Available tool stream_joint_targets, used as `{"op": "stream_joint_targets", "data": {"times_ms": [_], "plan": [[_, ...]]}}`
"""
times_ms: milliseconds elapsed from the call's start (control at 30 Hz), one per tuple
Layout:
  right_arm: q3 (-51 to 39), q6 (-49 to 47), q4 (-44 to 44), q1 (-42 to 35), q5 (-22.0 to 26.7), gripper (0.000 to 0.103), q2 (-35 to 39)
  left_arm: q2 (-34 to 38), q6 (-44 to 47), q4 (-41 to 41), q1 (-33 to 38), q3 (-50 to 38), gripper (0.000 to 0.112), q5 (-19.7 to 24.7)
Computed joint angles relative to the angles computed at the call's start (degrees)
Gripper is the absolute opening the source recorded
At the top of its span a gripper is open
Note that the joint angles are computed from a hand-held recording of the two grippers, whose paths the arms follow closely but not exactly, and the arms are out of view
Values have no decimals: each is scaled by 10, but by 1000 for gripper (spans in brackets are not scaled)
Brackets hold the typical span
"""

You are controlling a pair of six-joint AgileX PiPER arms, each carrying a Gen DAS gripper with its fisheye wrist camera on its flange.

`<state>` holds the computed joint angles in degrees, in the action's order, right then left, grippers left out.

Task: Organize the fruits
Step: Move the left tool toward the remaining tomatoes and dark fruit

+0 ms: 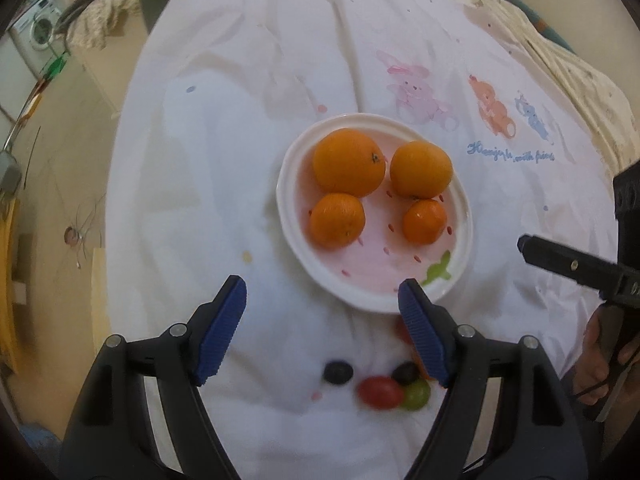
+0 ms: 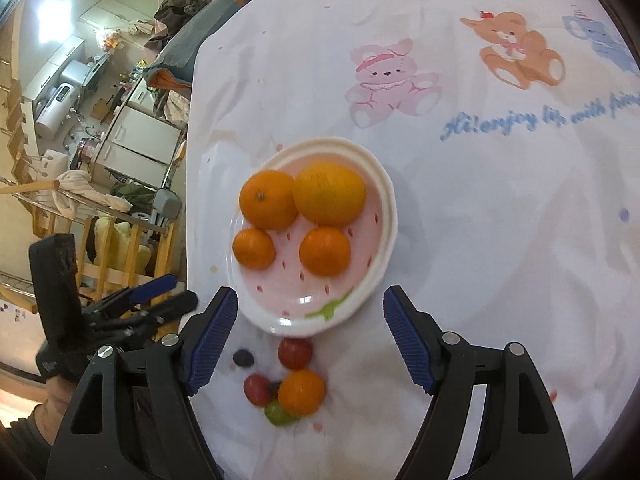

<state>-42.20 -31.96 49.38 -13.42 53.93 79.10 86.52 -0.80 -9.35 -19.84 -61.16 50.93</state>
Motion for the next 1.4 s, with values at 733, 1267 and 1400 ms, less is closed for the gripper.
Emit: {"op": "stream_joint_targets", "data": {"times_ms": [733,1267,1400], "plan": [[139,144,-85,-77,49,78,-230,-94,-37,-26,-17,120,71,-5],[137,180,-105,-37,13,78,-206,-9,-92,-21,-37,126,36,-36],[135,179,-106,-37,12,78,-201,21,-114,-4,-64,110,28,-33]]}}
